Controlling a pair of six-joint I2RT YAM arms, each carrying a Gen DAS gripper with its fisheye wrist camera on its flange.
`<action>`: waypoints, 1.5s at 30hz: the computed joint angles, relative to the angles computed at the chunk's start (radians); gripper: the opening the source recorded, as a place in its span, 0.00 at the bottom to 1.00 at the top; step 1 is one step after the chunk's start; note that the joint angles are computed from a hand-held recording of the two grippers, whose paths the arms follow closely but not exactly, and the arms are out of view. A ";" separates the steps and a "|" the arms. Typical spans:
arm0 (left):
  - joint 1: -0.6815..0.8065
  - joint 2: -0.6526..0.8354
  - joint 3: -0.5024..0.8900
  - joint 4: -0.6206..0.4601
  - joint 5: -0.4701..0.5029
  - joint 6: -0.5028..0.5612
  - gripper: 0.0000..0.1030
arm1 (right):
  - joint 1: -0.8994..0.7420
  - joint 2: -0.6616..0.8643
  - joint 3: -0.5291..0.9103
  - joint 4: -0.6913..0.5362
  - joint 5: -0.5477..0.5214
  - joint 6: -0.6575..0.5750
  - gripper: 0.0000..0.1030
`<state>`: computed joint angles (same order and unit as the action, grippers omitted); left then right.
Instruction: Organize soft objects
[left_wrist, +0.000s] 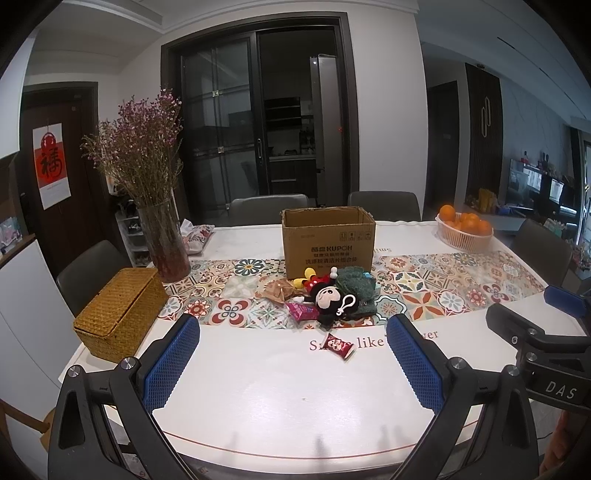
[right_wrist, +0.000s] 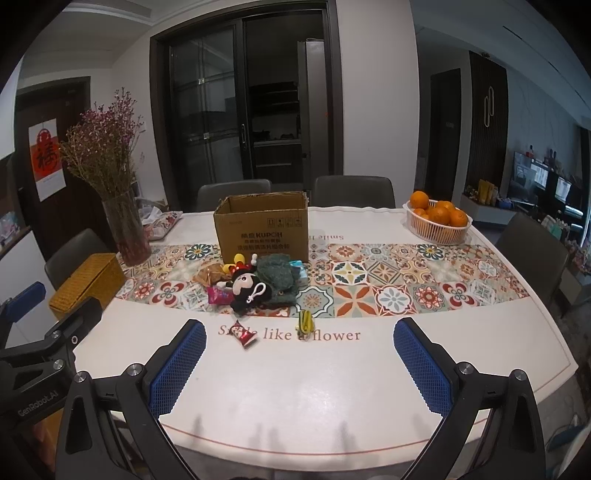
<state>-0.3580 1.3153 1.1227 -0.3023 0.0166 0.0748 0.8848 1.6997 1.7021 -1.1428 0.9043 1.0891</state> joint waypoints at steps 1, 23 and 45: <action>-0.001 0.001 0.000 0.000 0.000 0.000 1.00 | 0.000 0.001 0.000 -0.002 0.000 0.001 1.00; -0.005 0.024 0.016 -0.006 -0.006 -0.004 1.00 | -0.028 0.027 0.035 0.003 -0.034 -0.032 1.00; 0.027 0.453 0.408 -0.186 0.087 0.044 1.00 | -0.255 0.189 0.112 0.111 -0.283 -0.137 1.00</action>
<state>-0.3314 1.7686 1.5309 -0.4880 0.1033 0.1184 0.6302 1.8887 1.8139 -1.0317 0.6215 0.9520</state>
